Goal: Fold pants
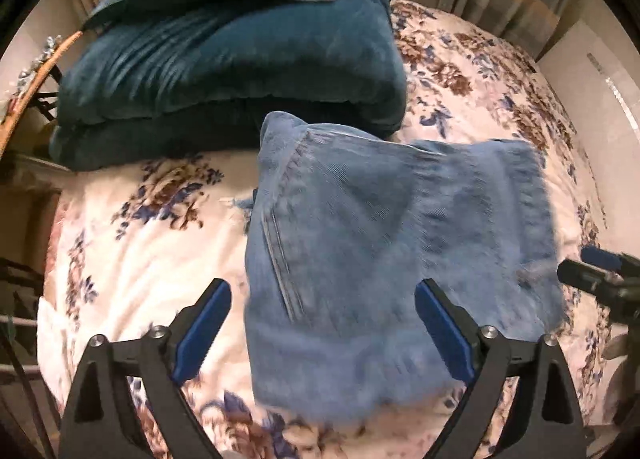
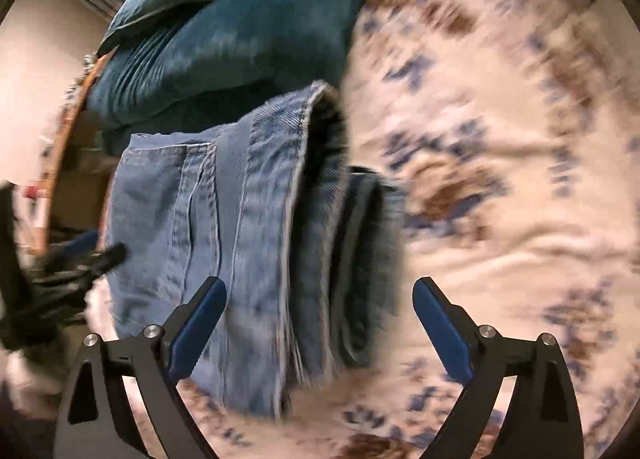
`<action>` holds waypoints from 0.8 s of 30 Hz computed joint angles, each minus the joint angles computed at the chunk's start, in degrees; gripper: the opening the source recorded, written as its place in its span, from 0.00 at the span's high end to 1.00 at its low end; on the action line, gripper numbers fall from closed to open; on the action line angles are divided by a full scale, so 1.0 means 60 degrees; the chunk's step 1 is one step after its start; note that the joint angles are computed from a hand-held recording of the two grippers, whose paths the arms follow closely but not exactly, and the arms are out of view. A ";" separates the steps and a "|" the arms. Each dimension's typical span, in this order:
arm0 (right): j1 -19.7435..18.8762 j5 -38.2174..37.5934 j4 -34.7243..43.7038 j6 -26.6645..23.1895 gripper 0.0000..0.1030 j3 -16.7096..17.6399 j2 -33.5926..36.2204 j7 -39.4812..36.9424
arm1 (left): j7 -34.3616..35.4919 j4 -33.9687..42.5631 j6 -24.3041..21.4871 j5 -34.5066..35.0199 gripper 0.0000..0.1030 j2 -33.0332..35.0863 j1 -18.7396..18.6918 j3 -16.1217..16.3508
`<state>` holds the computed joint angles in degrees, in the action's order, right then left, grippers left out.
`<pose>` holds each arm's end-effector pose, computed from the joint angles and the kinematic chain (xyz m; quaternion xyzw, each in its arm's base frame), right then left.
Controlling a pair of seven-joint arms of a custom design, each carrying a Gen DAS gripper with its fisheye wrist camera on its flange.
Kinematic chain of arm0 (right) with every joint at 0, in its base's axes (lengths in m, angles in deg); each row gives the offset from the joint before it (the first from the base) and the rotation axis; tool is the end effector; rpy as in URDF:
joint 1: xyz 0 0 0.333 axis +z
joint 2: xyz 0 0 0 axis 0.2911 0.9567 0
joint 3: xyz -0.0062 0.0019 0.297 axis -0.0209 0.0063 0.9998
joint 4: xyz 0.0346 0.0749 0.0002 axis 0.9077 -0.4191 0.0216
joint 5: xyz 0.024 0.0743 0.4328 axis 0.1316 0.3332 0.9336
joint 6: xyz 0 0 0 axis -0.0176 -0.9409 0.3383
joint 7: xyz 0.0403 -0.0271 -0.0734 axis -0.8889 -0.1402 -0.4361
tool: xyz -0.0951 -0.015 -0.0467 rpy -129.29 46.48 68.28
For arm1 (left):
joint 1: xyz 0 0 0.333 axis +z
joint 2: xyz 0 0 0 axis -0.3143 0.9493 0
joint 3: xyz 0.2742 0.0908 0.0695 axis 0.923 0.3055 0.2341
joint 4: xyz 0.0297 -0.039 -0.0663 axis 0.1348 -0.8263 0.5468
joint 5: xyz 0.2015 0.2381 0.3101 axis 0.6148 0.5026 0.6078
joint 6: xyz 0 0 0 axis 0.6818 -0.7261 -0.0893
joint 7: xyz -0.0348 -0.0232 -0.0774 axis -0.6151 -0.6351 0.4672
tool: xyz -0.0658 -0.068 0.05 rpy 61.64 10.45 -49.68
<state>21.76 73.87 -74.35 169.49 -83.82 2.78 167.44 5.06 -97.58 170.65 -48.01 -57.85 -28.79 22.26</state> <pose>0.6437 0.0428 0.5812 -0.5825 0.7969 -0.0383 0.1551 0.6715 -0.2445 0.6333 -0.5625 0.8090 -0.1501 0.0811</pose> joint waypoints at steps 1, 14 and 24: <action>0.0111 -0.0723 -0.0402 0.0033 0.06 0.0077 -0.0439 0.0490 | -0.0096 -0.0260 -0.0052 0.0144 0.03 -0.0300 -0.0048 0.0016; 0.0317 -0.3843 -0.1605 -0.1890 0.06 0.1709 -0.4306 0.3155 | -0.0733 -0.3672 0.0584 0.0265 0.03 -0.5003 -0.0173 0.0124; 0.0364 -0.3600 -0.0821 -0.3151 0.05 0.2482 -0.6056 0.2997 | -0.0716 -0.4269 -0.0041 -0.0193 0.03 -0.7394 -0.0392 0.0377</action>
